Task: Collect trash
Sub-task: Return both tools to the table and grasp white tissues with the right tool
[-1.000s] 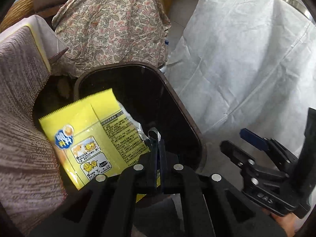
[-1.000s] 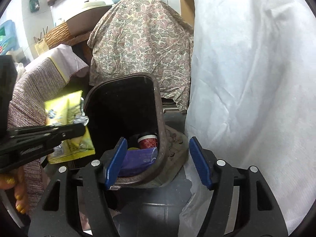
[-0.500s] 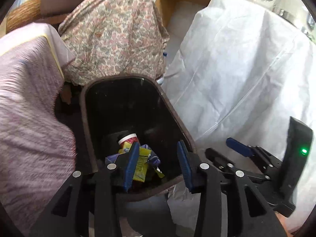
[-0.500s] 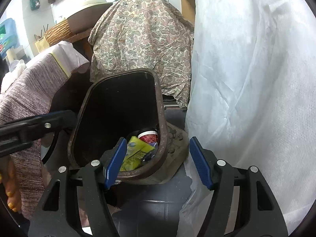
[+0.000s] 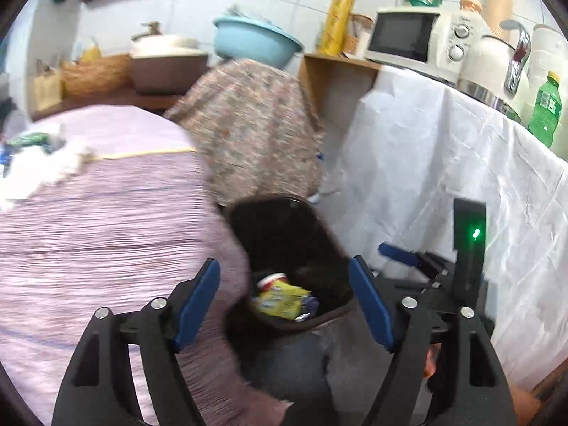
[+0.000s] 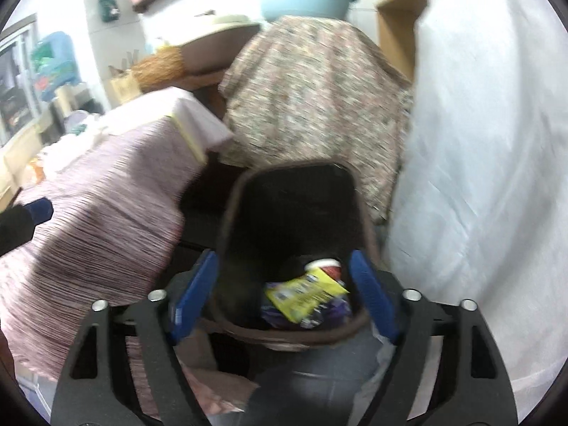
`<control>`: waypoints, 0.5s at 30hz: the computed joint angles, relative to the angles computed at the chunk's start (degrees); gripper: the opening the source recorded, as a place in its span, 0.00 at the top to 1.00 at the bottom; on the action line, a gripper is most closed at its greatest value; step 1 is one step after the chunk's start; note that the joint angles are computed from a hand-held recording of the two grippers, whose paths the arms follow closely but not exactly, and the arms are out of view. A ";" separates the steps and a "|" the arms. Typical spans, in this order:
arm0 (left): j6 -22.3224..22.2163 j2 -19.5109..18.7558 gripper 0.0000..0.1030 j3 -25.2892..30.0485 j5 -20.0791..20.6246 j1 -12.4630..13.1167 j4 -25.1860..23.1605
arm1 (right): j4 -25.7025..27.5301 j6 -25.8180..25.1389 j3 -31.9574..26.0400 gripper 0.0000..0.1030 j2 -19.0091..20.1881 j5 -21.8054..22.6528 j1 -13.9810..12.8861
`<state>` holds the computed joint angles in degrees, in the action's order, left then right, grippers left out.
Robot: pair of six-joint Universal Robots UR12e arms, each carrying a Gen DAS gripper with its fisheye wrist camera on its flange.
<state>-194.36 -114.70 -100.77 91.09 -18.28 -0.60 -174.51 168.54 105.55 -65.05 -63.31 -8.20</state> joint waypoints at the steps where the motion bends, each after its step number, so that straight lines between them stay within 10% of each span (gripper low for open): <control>1: -0.13 0.77 0.27 -0.87 0.77 0.24 0.01 | 0.03 -0.52 -0.08 0.24 -0.21 0.66 0.25; 15: -6.87 12.07 0.12 -11.96 18.67 6.04 -5.68 | 14.65 -15.38 -5.78 0.24 -2.54 15.16 7.13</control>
<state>-201.22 -102.63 -112.73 109.76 -12.24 -6.28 -159.85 153.16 99.77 -67.59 -48.15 -1.07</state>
